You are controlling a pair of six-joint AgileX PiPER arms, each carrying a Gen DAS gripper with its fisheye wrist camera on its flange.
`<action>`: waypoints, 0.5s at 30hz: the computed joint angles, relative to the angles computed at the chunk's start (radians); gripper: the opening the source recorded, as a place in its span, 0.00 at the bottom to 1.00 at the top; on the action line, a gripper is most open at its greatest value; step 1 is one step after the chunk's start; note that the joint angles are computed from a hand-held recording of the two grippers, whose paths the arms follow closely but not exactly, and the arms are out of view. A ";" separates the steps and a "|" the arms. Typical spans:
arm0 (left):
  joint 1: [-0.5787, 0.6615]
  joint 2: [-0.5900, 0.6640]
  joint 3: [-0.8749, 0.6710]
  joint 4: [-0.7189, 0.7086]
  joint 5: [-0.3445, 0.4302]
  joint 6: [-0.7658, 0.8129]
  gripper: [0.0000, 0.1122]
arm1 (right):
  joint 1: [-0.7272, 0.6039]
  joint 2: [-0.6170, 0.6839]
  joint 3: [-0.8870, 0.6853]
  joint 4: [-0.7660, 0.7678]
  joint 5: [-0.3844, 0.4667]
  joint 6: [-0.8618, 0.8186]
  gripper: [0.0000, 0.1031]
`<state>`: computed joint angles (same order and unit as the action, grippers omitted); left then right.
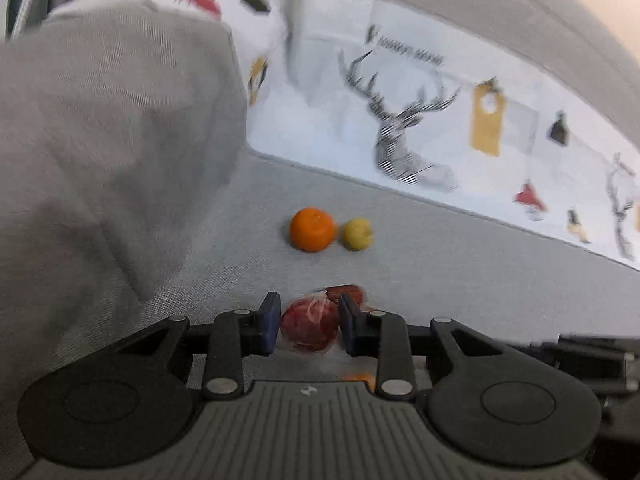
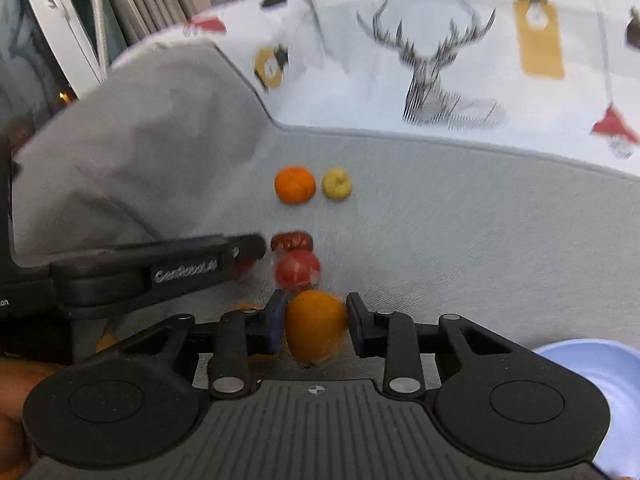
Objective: Organize fruits
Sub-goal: 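Grasp a red wrapped fruit with the left tool while the right tool grasps an orange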
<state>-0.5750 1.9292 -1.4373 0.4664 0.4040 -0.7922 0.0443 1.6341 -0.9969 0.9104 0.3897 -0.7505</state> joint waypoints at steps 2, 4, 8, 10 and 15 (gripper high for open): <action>-0.023 -0.087 0.085 0.017 -0.034 0.005 0.31 | -0.023 -0.079 0.039 -0.037 -0.005 0.006 0.33; -0.044 -0.171 0.160 -0.009 -0.080 0.055 0.31 | -0.058 -0.174 0.081 -0.102 -0.007 0.050 0.33; -0.116 -0.305 0.292 0.061 -0.118 0.058 0.31 | -0.178 -0.398 0.202 -0.147 0.032 0.067 0.33; -0.155 -0.356 0.346 0.157 -0.131 -0.020 0.31 | -0.267 -0.514 0.279 -0.125 0.066 0.005 0.32; -0.247 -0.455 0.453 0.320 -0.134 -0.137 0.31 | -0.631 -0.738 0.428 0.082 0.302 -0.231 0.32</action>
<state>-0.8220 1.4738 -0.9845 0.7864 0.2699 -0.9292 -0.5871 0.8957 -0.5693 0.9925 0.6919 -0.9813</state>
